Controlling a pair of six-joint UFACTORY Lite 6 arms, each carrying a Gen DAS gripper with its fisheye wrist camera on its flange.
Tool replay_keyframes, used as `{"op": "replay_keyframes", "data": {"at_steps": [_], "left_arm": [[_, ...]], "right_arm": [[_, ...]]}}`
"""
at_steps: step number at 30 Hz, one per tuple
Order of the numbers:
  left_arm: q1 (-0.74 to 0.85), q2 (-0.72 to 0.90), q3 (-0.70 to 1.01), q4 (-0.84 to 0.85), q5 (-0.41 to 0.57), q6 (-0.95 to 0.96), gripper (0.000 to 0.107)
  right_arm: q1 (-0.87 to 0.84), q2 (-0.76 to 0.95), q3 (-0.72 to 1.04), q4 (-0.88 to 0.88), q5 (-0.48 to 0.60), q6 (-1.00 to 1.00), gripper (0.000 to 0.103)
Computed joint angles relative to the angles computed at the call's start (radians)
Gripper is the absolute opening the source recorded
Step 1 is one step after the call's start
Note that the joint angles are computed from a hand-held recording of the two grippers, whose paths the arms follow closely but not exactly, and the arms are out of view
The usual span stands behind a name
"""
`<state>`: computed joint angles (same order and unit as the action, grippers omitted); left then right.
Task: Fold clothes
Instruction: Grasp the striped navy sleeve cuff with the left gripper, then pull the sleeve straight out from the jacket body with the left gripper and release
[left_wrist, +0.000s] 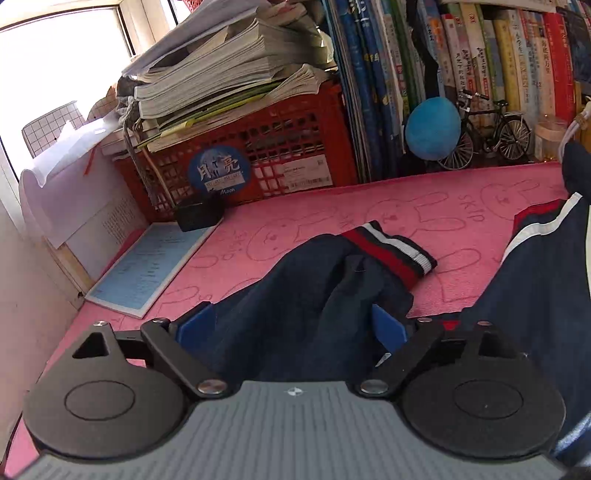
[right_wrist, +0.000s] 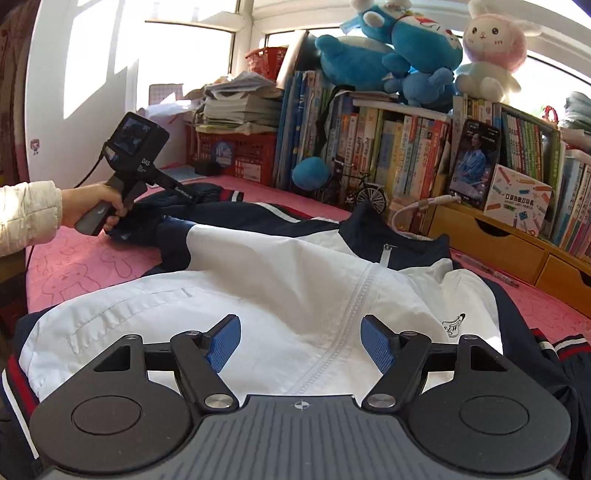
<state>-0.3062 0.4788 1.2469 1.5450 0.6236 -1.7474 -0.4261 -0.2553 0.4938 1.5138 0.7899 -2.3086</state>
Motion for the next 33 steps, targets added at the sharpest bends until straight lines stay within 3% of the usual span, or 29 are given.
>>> {"op": "replay_keyframes", "data": {"at_steps": [1, 3, 5, 11, 14, 16, 18, 22, 26, 33], "left_arm": [[0.022, -0.012, -0.014, 0.011, -0.010, -0.012, 0.063], [0.063, -0.039, -0.044, 0.032, -0.015, -0.037, 0.051], [0.110, -0.097, -0.101, 0.050, 0.023, -0.072, 0.051], [0.307, -0.340, -0.353, 0.062, -0.029, -0.072, 0.051], [0.332, -0.471, -0.484, 0.048, -0.013, -0.062, 0.059], [0.340, -0.523, -0.534, 0.033, 0.012, -0.068, 0.073], [0.359, -0.556, -0.567, 0.024, 0.012, -0.083, 0.075], [0.401, -0.555, -0.571, -0.047, 0.019, -0.100, 0.091], [0.434, -0.573, -0.594, -0.112, -0.006, -0.088, 0.092], [0.474, -0.694, -0.725, -0.132, 0.034, -0.040, 0.094]], "right_arm": [[0.046, 0.024, 0.008, 0.025, -0.037, -0.015, 0.072], [0.099, 0.061, 0.017, 0.071, -0.085, -0.052, 0.073], [0.136, 0.092, 0.024, 0.119, -0.120, -0.094, 0.075], [0.173, 0.203, 0.062, 0.195, -0.149, -0.151, 0.076], [0.194, 0.237, 0.066, 0.231, -0.164, -0.181, 0.078], [0.206, 0.251, 0.066, 0.254, -0.174, -0.201, 0.079], [0.216, 0.256, 0.061, 0.275, -0.183, -0.221, 0.080], [0.221, 0.266, 0.056, 0.295, -0.189, -0.239, 0.082], [0.218, 0.278, 0.058, 0.298, -0.188, -0.226, 0.083], [0.198, 0.307, 0.072, 0.288, -0.165, -0.194, 0.086]]}}
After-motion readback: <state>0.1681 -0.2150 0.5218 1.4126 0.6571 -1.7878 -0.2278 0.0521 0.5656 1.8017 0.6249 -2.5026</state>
